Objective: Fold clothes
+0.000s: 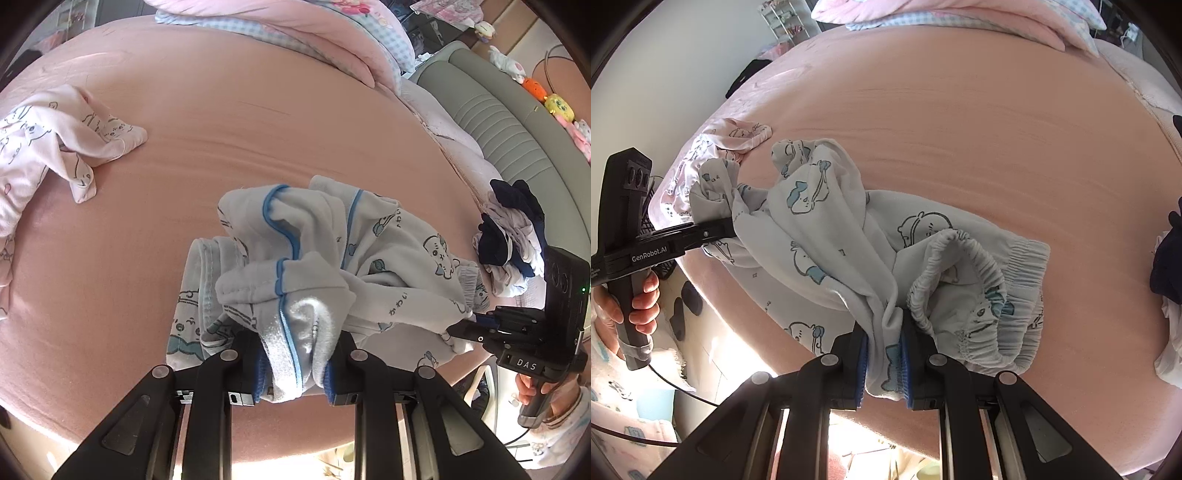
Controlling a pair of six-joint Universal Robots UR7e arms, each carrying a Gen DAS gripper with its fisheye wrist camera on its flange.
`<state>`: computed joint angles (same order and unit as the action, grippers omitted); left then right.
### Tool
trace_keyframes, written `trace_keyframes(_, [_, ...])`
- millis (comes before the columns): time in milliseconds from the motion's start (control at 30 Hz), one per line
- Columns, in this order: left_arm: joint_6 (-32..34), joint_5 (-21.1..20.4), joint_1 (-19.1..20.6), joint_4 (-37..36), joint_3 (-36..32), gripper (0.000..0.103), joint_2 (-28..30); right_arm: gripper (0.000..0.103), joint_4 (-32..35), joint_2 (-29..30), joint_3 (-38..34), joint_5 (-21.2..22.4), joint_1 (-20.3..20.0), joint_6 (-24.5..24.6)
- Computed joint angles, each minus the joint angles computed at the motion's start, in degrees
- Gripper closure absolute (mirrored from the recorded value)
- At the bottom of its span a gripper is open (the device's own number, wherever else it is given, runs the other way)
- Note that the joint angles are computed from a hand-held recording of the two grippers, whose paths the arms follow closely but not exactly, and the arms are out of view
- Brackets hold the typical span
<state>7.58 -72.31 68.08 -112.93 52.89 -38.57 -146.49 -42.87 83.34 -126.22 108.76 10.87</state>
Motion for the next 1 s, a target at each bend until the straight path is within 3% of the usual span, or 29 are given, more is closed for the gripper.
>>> trace_keyframes(267, [1.9, 0.7, 0.1, -4.0, 3.3, 0.079, -0.6, 0.09, -3.3, 0.7, 1.2, -0.4, -0.2, 0.5])
trace_keyframes(367, [1.2, 1.5, -0.2, -3.1, 3.0, 0.078, -0.6, 0.083, -4.4, 1.0, 1.4, -1.0, 0.2, -0.4])
trace_keyframes(433, [1.2, 3.5, -1.0, -1.8, 2.4, 0.077, -0.4, 0.058, -5.5, 0.8, 2.0, 0.9, 0.3, -1.2])
trace_keyframes(533, [3.6, 7.1, -2.3, -3.6, 4.5, 0.065, -1.2, 0.034, -4.5, 1.5, 0.7, 1.6, 0.9, -2.0])
trace_keyframes(700, [10.8, 12.0, -4.3, -10.1, 10.0, 0.024, -3.4, 0.031, -2.1, 1.4, -0.3, -0.7, 2.2, -2.2])
trace_keyframes(767, [12.9, 13.1, -4.9, -11.0, 11.1, 0.018, -4.2, 0.031, -1.6, 0.3, 0.2, -0.8, 2.4, -0.8])
trace_keyframes(867, [15.6, 14.3, -5.6, -12.2, 12.3, 0.017, -5.2, 0.031, -2.4, -1.6, 1.3, -1.7, 2.5, 1.0])
trace_keyframes(1000, [16.8, 12.9, -6.1, -12.7, 11.4, 0.017, -5.9, 0.031, -2.4, -2.9, 1.6, -4.7, 2.5, 3.0])
